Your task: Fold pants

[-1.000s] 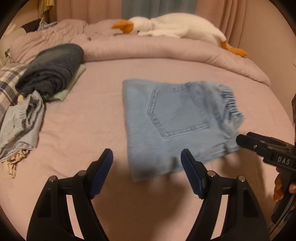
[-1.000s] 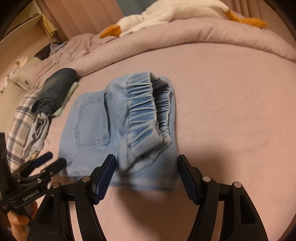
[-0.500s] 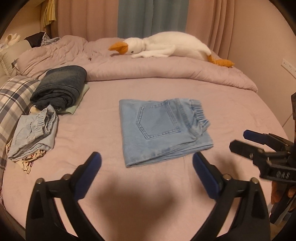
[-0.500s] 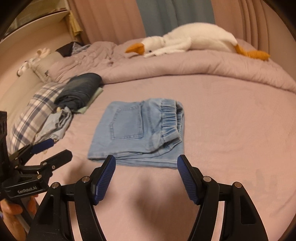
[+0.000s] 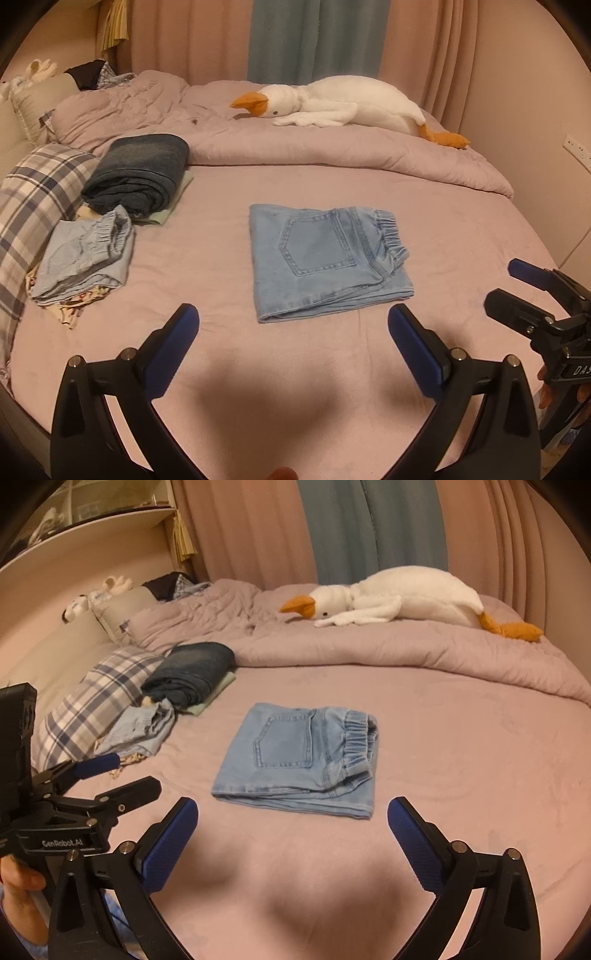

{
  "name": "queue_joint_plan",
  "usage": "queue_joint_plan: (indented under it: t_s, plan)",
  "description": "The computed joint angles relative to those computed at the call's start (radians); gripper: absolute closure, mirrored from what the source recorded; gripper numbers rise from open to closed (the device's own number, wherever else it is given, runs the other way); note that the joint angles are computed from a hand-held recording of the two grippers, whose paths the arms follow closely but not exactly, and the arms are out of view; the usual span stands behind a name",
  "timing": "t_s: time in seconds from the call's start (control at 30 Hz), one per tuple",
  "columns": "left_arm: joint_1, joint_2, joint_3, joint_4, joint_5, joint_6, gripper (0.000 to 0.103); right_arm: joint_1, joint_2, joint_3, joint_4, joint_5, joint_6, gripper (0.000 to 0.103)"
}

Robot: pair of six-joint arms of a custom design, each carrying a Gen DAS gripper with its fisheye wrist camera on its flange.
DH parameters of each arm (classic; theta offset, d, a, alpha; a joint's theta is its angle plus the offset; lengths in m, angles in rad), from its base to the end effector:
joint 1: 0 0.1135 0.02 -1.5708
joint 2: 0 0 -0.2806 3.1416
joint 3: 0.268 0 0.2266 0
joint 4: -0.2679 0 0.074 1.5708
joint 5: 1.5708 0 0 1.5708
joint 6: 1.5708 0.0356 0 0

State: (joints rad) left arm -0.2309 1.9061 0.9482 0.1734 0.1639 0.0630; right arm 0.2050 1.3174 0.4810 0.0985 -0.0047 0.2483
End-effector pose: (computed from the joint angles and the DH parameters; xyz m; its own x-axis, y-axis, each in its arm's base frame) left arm 0.3534 -0.0890 0.1572 -0.6650 0.2201 -0.7137 0.3808 0.9219 -0.0705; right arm 0.2170 0.0453 0.1894 -0.6892 0.1077 -0.7165 -0.0388 0.9820 0.1849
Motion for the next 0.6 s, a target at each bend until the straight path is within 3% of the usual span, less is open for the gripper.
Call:
queue_joint_plan:
  t_s: [0.2,0.43,0.6]
  plan:
    - [0.01,-0.048,-0.026,-0.015,0.027,-0.008,0.001,0.018,-0.049,-0.005,-0.035,0.031,0.007,0.001]
    - [-0.012,-0.104,-0.077,0.014,-0.047,-0.006,0.001,0.057,-0.125,0.016,-0.102,0.083,0.007,0.001]
    - [-0.011,-0.109,-0.086,0.005,-0.047,-0.008,0.001,0.046,-0.146,0.014,-0.105,0.075,0.016,0.001]
